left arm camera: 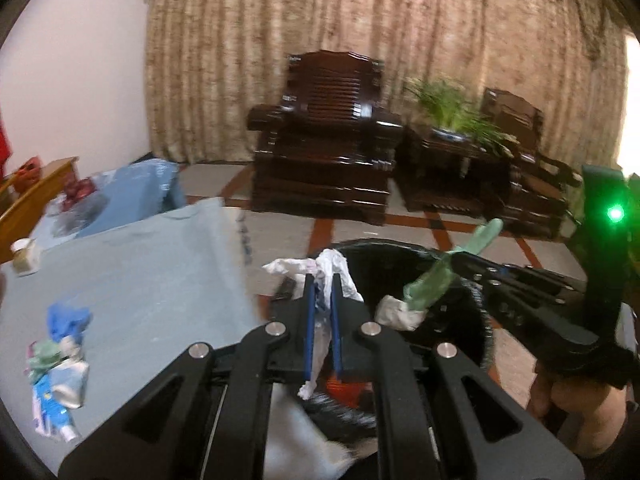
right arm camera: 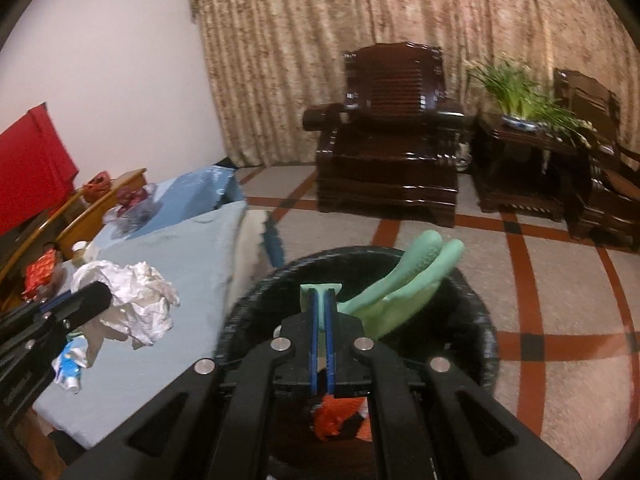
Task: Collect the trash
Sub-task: 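Carry the glove and tissue over the black bin and open both tools, then move both empty tools back over the table toward the remaining items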
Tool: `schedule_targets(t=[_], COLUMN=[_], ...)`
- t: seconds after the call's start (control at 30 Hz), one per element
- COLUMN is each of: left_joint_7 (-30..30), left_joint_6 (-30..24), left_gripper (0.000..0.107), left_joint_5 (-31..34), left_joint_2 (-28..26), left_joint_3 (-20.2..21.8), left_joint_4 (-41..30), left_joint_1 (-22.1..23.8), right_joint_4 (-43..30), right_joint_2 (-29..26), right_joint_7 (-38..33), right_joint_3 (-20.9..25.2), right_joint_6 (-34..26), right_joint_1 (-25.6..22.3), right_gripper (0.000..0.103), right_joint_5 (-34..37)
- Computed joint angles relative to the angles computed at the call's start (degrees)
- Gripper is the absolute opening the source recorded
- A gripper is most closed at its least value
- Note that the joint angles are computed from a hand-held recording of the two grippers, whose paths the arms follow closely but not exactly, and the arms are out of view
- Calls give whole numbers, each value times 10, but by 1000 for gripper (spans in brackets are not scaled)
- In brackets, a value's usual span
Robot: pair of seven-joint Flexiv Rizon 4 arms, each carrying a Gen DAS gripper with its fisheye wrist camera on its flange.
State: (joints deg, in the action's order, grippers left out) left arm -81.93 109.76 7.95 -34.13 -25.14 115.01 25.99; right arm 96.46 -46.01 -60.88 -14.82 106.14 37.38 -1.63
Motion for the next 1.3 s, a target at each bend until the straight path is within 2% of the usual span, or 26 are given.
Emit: schedule_targets(t=[0.03, 0.07, 0.1, 0.13, 0.17, 0.33, 0.43, 0.63, 0.9, 0.97, 1.1, 1.2, 1.3], left_joint_7=[23, 9, 5, 7, 9, 8, 0, -27, -72, -79, -111, -126, -138], left_joint_6=[8, 5, 3, 13, 14, 13, 30, 49, 72, 81, 84, 92, 102], left_gripper=[21, 33, 56, 60, 59, 60, 66, 71, 72, 72, 76, 76, 76], left_joint_5=[-30, -23, -20, -28, -35, -41, -36, -30, 4, 11, 52, 78, 102], left_joint_2=[-5, -10, -14, -18, -19, -8, 12, 52, 106, 116, 132, 134, 130], left_joint_3=[12, 37, 43, 64, 82, 94, 106, 142, 177, 195, 192, 202, 213], left_joint_4=[-3, -16, -23, -29, -33, -20, 9, 63, 132, 146, 167, 175, 185], left_joint_1=[-23, -46, -54, -76, -93, -90, -76, -46, 33, 47, 112, 150, 186], right_joint_4=[-4, -4, -2, -1, 1, 14, 18, 29, 16, 14, 7, -3, -18], right_joint_2=[-2, -3, -5, -5, -5, 2, 8, 22, 24, 25, 24, 20, 12], right_joint_7=[4, 9, 17, 22, 26, 31, 29, 13, -7, -10, -14, -20, -24], right_joint_3=[7, 3, -7, -6, -8, -2, 17, 41, 51, 50, 39, 51, 82], right_joint_6=[-9, -10, -8, -8, -7, 0, 1, 11, -3, -5, -11, -17, -25], right_joint_1=[-11, -12, -8, -12, -13, -21, -29, -13, 36, 48, 83, 92, 86], right_gripper=[7, 12, 17, 21, 21, 21, 34, 39, 42, 46, 50, 51, 51], right_joint_5=[-1, 3, 12, 15, 16, 15, 7, -7, -25, -29, -32, -48, -69])
